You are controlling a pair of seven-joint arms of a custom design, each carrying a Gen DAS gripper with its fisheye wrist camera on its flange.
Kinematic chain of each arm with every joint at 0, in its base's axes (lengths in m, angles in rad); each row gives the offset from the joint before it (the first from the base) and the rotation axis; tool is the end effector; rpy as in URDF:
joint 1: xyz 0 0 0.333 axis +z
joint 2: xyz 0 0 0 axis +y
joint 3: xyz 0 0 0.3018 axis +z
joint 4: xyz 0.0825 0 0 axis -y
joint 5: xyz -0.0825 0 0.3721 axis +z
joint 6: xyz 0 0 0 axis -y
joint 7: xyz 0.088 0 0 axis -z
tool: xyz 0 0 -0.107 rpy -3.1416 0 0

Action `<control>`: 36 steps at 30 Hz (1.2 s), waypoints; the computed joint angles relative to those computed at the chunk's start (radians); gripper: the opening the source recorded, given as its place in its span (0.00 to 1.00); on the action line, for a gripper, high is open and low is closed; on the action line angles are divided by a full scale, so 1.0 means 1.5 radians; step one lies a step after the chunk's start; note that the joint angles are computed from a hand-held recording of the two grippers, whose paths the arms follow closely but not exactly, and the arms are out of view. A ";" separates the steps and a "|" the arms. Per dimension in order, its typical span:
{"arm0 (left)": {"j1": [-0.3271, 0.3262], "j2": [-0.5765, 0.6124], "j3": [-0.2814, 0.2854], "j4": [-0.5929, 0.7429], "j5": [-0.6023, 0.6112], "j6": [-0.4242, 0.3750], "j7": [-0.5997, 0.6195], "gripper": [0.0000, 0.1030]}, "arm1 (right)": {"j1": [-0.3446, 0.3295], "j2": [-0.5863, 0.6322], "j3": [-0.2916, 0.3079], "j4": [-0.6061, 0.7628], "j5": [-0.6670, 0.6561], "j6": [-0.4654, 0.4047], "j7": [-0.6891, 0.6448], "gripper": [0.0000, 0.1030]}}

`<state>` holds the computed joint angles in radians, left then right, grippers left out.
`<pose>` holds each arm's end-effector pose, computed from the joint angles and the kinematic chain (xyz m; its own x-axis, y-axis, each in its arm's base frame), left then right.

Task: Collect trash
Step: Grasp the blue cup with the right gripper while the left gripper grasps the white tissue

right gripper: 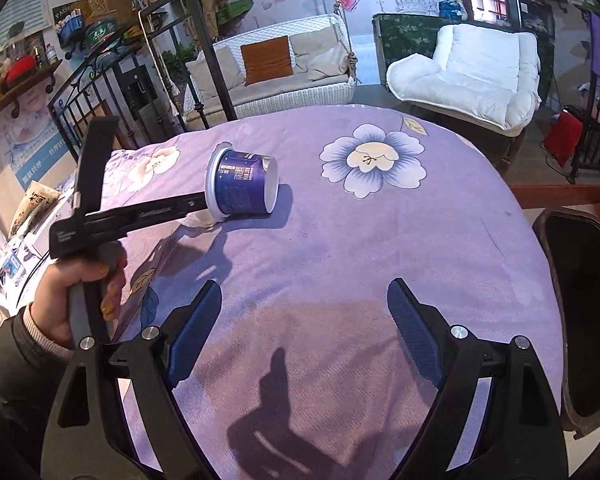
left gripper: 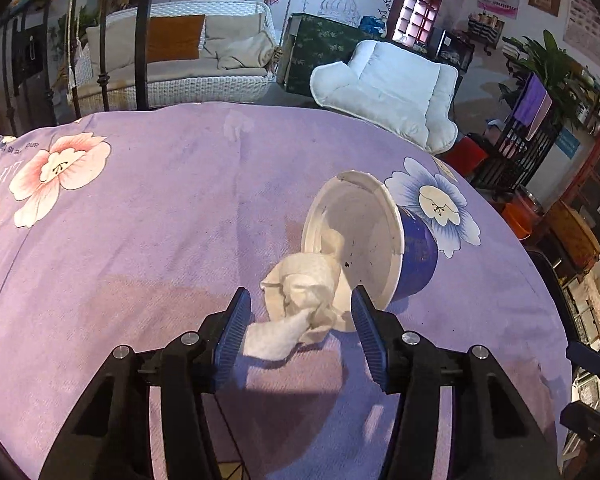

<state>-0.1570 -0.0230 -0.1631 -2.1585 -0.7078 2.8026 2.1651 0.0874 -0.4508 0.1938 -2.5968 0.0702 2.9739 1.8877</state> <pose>0.5442 -0.1484 0.4679 -0.3857 -0.8979 0.2122 -0.7329 0.1585 -0.6617 0.4220 0.1225 0.4963 0.0052 -0.9789 -0.2043 -0.6955 0.1432 -0.7041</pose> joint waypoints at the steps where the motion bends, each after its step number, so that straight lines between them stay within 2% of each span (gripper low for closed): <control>1: 0.000 0.008 0.000 0.007 0.004 -0.003 0.000 0.43 | -0.001 0.007 0.002 0.006 -0.002 -0.002 0.000 0.82; 2: 0.002 0.015 -0.001 0.012 0.013 -0.008 -0.005 0.39 | -0.001 0.015 0.002 0.012 -0.004 -0.003 0.000 0.82; 4: 0.008 0.025 -0.003 0.019 0.025 -0.021 -0.016 0.24 | 0.004 0.030 0.001 0.024 -0.004 -0.004 -0.001 0.82; 7: 0.014 0.008 -0.007 -0.001 -0.009 -0.011 0.002 0.19 | 0.017 0.054 -0.009 0.045 0.000 -0.005 -0.008 0.82; 10: 0.005 -0.036 -0.001 -0.047 -0.008 0.035 0.000 0.18 | 0.040 0.085 -0.026 0.077 0.014 -0.008 -0.024 0.82; 15: -0.028 -0.099 0.044 -0.105 -0.035 0.081 -0.004 0.18 | 0.097 0.160 -0.068 0.158 0.080 -0.016 -0.081 0.82; 19: -0.048 -0.143 0.066 -0.158 -0.010 0.117 -0.037 0.18 | 0.111 0.230 -0.071 0.232 0.105 -0.029 -0.097 0.82; 22: -0.068 -0.165 0.085 -0.184 0.004 0.131 -0.062 0.18 | 0.102 0.285 -0.063 0.289 0.024 -0.037 -0.028 0.82; 26: -0.105 -0.175 0.120 -0.201 0.017 0.136 -0.081 0.18 | 0.119 0.359 -0.091 0.369 -0.082 -0.062 0.075 0.82; 31: -0.138 -0.177 0.158 -0.207 0.032 0.133 -0.095 0.18 | 0.130 0.420 -0.106 0.431 -0.027 -0.086 0.067 0.81; 33: -0.144 -0.186 0.161 -0.218 0.035 0.135 -0.100 0.18 | 0.135 0.430 -0.112 0.439 -0.017 -0.092 0.068 0.71; 34: -0.146 -0.189 0.162 -0.223 0.040 0.137 -0.104 0.18 | 0.134 0.434 -0.112 0.442 -0.007 -0.095 0.062 0.61; 36: -0.154 -0.192 0.168 -0.227 0.048 0.138 -0.108 0.18 | 0.133 0.433 -0.110 0.440 0.015 -0.096 0.051 0.60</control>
<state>-0.3876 -0.3108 0.0893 -2.4989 -0.6352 3.0100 2.0028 0.2868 0.1992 0.0286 -1.9370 0.0927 2.8298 1.9649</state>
